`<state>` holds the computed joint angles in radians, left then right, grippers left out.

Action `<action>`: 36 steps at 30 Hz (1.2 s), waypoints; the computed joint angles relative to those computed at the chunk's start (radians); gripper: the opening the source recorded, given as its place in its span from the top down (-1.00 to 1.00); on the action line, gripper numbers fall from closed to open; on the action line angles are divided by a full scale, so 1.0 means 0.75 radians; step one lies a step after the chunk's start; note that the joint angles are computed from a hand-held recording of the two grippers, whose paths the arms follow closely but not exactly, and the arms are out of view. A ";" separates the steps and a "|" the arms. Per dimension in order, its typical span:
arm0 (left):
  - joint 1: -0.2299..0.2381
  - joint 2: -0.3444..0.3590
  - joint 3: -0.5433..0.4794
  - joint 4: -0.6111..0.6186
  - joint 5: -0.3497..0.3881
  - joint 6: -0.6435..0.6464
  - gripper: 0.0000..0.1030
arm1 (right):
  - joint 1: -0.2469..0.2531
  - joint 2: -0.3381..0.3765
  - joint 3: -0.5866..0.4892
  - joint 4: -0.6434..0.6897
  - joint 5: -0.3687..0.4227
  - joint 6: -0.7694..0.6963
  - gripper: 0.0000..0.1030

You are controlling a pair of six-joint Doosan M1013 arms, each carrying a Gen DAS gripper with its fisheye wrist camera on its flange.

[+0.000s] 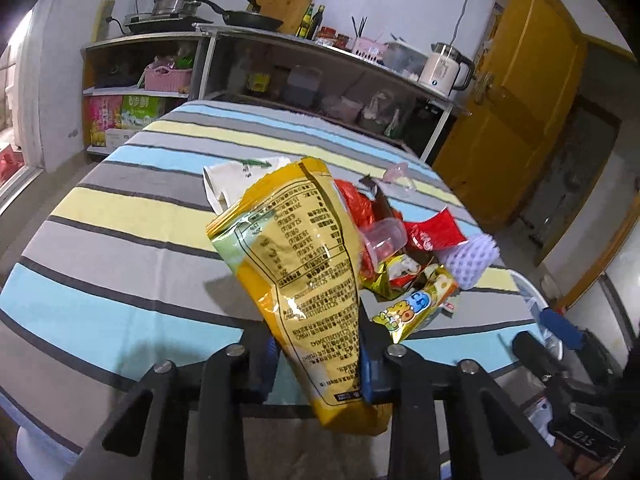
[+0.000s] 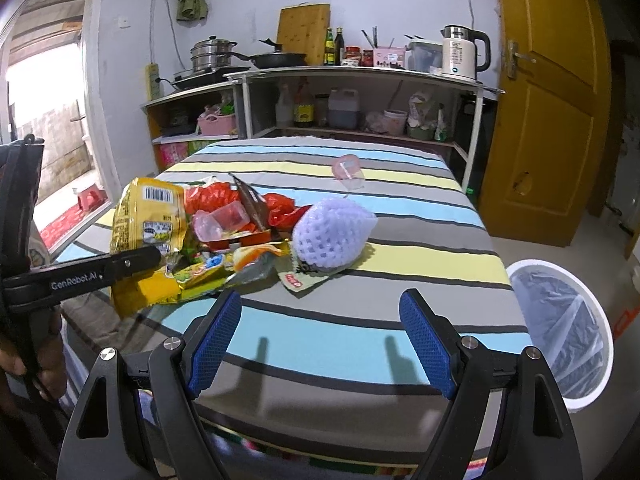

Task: Collect trash
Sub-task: 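Grasp the large yellow snack bag with the left gripper while the right gripper grasps a small yellow wrapper, then carry the yellow bag and yellow wrapper in both grippers over the white bin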

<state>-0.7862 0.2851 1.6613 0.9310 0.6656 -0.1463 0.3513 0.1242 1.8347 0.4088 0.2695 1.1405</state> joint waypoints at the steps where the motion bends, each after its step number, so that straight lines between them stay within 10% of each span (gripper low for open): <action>1: -0.001 -0.007 0.005 0.018 0.001 -0.011 0.42 | 0.001 0.004 -0.007 0.033 0.017 -0.029 -0.54; 7: -0.004 -0.049 0.044 0.130 -0.008 -0.108 0.45 | -0.009 0.063 -0.081 0.270 0.198 -0.189 -0.07; 18: 0.002 -0.097 0.107 0.242 -0.039 -0.204 0.45 | 0.006 0.209 -0.250 0.366 0.484 -0.057 -0.06; 30: 0.014 -0.109 0.132 0.249 -0.055 -0.234 0.45 | 0.046 0.271 -0.343 0.286 0.542 0.122 -0.05; 36: 0.009 -0.112 0.137 0.247 -0.049 -0.234 0.45 | 0.053 0.251 -0.321 0.317 0.480 0.070 0.51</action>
<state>-0.7792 0.2010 1.7642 1.1166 0.6289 -0.3216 0.3908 0.3124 1.5938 0.6468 0.6293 1.1927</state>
